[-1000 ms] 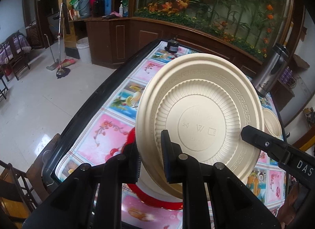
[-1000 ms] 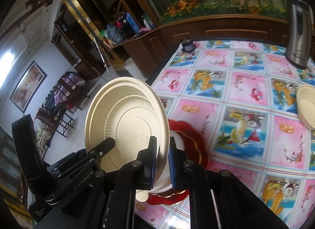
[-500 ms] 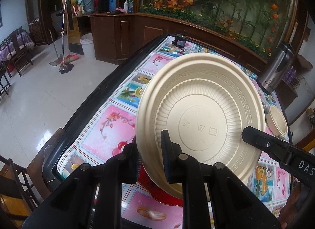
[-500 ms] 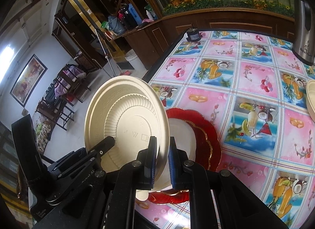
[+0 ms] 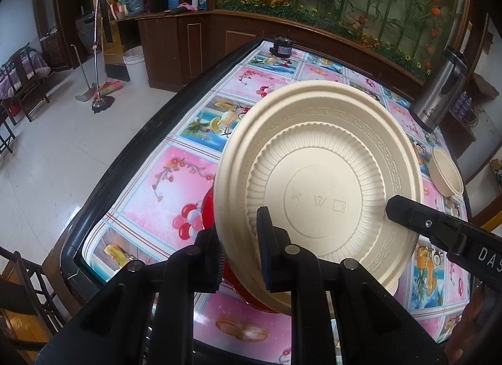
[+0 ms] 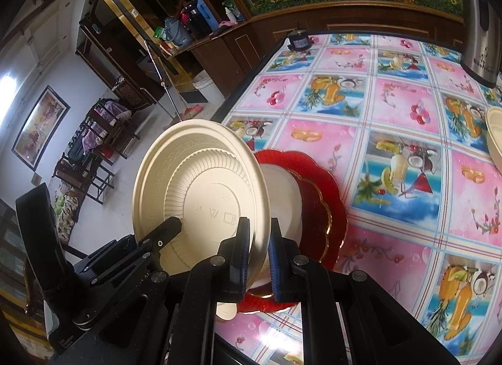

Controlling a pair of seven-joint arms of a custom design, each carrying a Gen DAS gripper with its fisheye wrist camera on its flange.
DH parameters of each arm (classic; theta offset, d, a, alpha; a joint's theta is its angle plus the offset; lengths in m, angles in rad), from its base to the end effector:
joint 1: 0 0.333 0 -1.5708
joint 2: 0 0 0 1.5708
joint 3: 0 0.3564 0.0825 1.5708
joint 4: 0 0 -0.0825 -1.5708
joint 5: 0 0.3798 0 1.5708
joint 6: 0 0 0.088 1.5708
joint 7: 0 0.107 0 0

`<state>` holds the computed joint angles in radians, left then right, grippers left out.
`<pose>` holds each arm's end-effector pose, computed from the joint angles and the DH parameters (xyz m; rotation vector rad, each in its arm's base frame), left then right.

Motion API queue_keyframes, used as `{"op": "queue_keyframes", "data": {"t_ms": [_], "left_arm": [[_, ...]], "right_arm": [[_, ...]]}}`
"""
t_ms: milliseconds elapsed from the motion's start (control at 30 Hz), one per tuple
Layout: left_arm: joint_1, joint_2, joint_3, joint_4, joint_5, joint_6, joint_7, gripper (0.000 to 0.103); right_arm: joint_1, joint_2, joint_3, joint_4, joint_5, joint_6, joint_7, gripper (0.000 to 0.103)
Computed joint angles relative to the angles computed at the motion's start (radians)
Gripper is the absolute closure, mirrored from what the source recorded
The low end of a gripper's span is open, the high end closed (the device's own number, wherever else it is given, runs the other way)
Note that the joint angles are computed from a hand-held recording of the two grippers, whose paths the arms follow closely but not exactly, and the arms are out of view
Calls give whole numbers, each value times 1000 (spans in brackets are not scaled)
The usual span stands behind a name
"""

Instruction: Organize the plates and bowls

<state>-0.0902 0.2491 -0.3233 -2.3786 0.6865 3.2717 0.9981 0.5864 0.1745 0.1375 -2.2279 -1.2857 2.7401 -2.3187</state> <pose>0.4723 -0.2717 0.3356 -1.3936 2.3902 -0.8557 0.3940 0.3963 0.3556 -1.2139 2.1468 -0.3334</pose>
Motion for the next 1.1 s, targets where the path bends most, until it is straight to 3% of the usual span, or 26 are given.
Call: {"op": "queue_keyframes", "data": {"t_ms": [133,200,267,367,433,500,733,1000,1100], "left_arm": [[138,-2,-144,6,-20,-23,29,87],[179,-7,-187,7,-35,-24,44,87],[183,-23,-190,11,-41,-14,48,87],[297,-11,-310,22,-70,-37,76,87],[291,-5,-308,27,-85,-51,88,87],[327,24,-355,38,-121,-94,123,87],[257,54,-303,46,-197,-142,186,87],[145,41,-201,34,-243,-129,222,87],[138,42,-194,35,-251,-127,231,87]], "right_arm": [[0,-10,2,-6,8,-5,-8,92],[-2,-19,5,-1,27,-17,-39,92],[-4,-31,8,7,45,-33,-72,92],[-7,-49,14,22,79,-63,-136,91],[-11,-50,15,29,93,-63,-162,91],[-17,-42,15,33,109,-50,-184,91],[-32,10,-12,18,109,51,-160,91],[-24,33,-32,5,109,89,-144,91],[-23,36,-35,6,112,93,-148,91]]}}
